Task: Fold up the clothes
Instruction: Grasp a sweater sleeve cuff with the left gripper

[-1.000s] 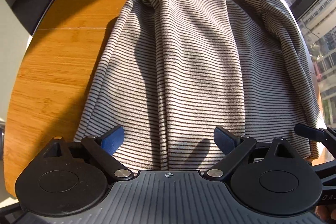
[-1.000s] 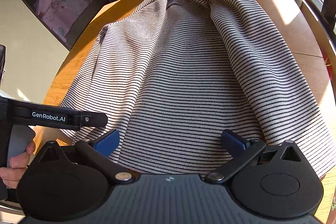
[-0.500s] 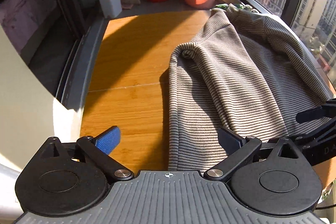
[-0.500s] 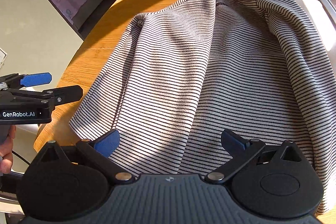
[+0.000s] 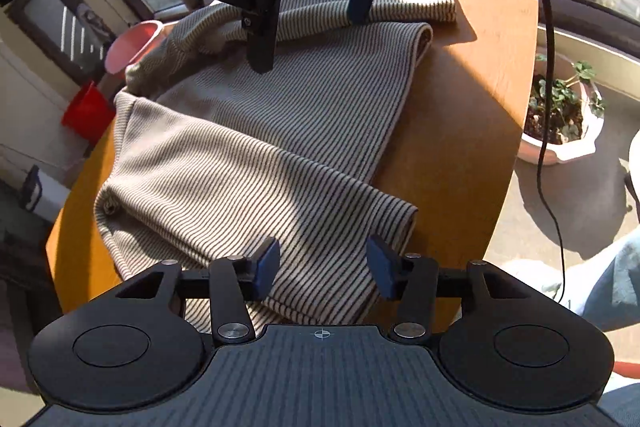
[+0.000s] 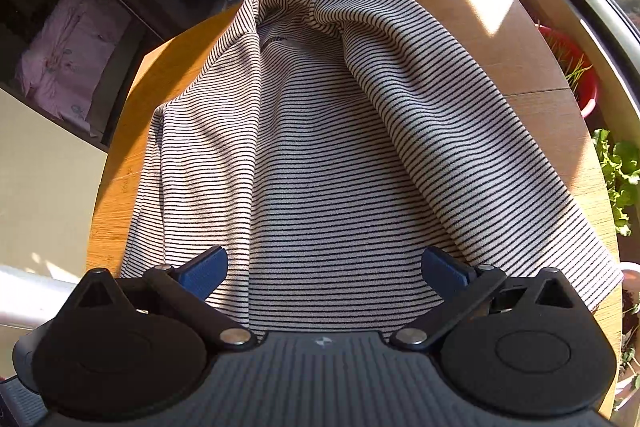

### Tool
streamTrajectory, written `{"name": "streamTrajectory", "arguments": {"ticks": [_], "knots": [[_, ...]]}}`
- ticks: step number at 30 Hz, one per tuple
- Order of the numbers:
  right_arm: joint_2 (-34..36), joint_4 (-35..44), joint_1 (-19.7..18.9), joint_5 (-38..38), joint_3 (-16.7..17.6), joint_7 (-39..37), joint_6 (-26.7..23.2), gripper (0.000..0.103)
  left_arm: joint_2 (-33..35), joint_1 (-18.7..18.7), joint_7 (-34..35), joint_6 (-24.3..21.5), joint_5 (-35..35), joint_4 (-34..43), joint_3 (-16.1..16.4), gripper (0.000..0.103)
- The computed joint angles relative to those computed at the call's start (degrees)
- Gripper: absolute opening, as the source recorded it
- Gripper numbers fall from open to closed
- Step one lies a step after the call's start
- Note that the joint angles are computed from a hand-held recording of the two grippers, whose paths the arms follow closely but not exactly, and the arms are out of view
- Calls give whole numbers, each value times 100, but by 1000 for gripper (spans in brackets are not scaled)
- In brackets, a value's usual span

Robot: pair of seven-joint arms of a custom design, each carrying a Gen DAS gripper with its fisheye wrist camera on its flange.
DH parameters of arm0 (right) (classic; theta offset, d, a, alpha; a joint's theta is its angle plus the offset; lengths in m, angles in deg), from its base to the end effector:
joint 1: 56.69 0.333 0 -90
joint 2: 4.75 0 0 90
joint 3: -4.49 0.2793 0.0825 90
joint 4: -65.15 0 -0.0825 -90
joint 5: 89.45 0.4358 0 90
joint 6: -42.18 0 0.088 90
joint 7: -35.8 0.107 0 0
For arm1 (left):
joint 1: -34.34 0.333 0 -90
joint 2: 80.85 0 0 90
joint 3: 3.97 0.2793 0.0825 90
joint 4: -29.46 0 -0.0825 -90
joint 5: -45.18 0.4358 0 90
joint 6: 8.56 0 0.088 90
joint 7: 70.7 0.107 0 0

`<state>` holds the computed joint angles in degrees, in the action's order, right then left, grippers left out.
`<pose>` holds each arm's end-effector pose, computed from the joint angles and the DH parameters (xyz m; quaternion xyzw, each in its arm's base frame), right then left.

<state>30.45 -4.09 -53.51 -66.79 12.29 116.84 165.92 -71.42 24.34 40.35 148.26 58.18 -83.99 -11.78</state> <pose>0.7774 0.1398 0.4204 -0.7277 0.6298 0.0396 0.2688 0.6360 -0.2109 0.3884 -0.3361 0.8933 -0.1547 0.2550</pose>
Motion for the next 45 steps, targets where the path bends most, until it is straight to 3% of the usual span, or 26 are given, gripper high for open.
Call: {"name": "streamTrajectory", "arguments": {"ticks": [4, 6, 10, 14, 17, 18, 19, 23, 27, 30, 34, 40, 45], "knots": [[-23, -120, -62, 245, 66, 100, 49, 103, -73, 146, 542, -238, -654, 43, -145, 57], [-5, -134, -94, 357, 77, 237, -10, 103, -164, 254, 1088, -421, -1242, 58, -243, 69], [29, -143, -94, 387, 71, 331, -109, 103, -145, 231, 1410, -926, -1312, 186, -205, 63], [78, -101, -87, 366, 82, 250, -168, 103, -159, 184, 1586, -878, -1176, 106, -177, 59], [132, -49, -61, 300, 61, 236, -209, 103, -104, 44, 734, -490, -434, 32, -30, 48], [133, -56, -56, 287, 58, 231, -201, 103, -70, 35, 536, -457, -373, 59, -11, 33], [132, -69, -52, 275, 57, 225, -190, 103, -32, -8, 119, -393, -153, 96, 57, 26], [125, -103, -22, 199, 57, 118, -112, 103, 17, 3, -468, -222, 114, 160, 120, 16], [68, -198, 7, 109, 55, -53, -21, 103, -67, -18, -1093, 124, 653, 90, 248, 13], [-10, -329, 28, 54, 52, -190, 87, 103, -6, -28, -2199, 121, 1141, 306, 433, 12], [-161, -566, 54, 11, 40, -308, 253, 103, 261, 101, -3784, 187, 1277, 848, 677, 12], [-238, -651, 109, -149, -3, -434, 274, 103, 889, 67, -6357, -277, 2430, 2048, 1385, 11], [-300, -731, 130, -227, -32, -465, 302, 103, 1273, 283, -7622, -807, 2948, 2893, 1625, 11]]}}
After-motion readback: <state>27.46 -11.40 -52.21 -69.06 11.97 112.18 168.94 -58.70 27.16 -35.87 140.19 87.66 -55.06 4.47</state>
